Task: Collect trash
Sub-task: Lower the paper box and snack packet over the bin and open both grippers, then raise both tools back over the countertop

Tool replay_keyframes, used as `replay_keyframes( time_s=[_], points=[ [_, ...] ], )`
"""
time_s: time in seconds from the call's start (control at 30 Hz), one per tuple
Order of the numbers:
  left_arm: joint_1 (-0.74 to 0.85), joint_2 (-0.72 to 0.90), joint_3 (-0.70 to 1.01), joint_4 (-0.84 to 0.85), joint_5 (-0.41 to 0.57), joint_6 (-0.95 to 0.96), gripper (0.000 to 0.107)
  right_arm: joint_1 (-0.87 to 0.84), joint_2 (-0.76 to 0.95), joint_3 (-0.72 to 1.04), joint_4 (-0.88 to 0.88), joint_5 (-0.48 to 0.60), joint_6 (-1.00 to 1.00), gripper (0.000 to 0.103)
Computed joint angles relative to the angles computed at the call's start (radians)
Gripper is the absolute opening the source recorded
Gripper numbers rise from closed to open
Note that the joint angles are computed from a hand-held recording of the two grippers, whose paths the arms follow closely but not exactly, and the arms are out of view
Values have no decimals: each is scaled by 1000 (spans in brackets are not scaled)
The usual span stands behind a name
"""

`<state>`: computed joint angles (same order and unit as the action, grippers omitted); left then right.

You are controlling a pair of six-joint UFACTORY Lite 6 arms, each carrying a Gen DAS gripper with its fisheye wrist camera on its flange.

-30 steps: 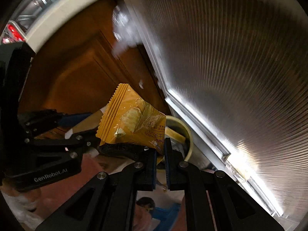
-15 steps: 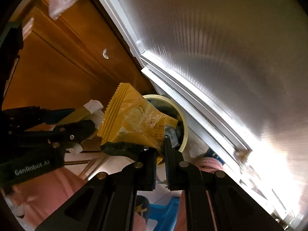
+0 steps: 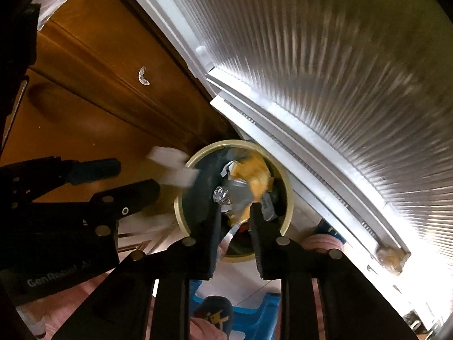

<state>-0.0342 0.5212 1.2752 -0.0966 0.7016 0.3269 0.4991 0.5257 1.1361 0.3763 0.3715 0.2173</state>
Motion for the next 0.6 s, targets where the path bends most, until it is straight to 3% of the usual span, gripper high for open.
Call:
replay_keyframes(
  time_s=[0.6],
  points=[
    [23, -132, -84, -49, 40, 27, 73, 23, -108, -47, -86, 18, 107, 29]
  ],
)
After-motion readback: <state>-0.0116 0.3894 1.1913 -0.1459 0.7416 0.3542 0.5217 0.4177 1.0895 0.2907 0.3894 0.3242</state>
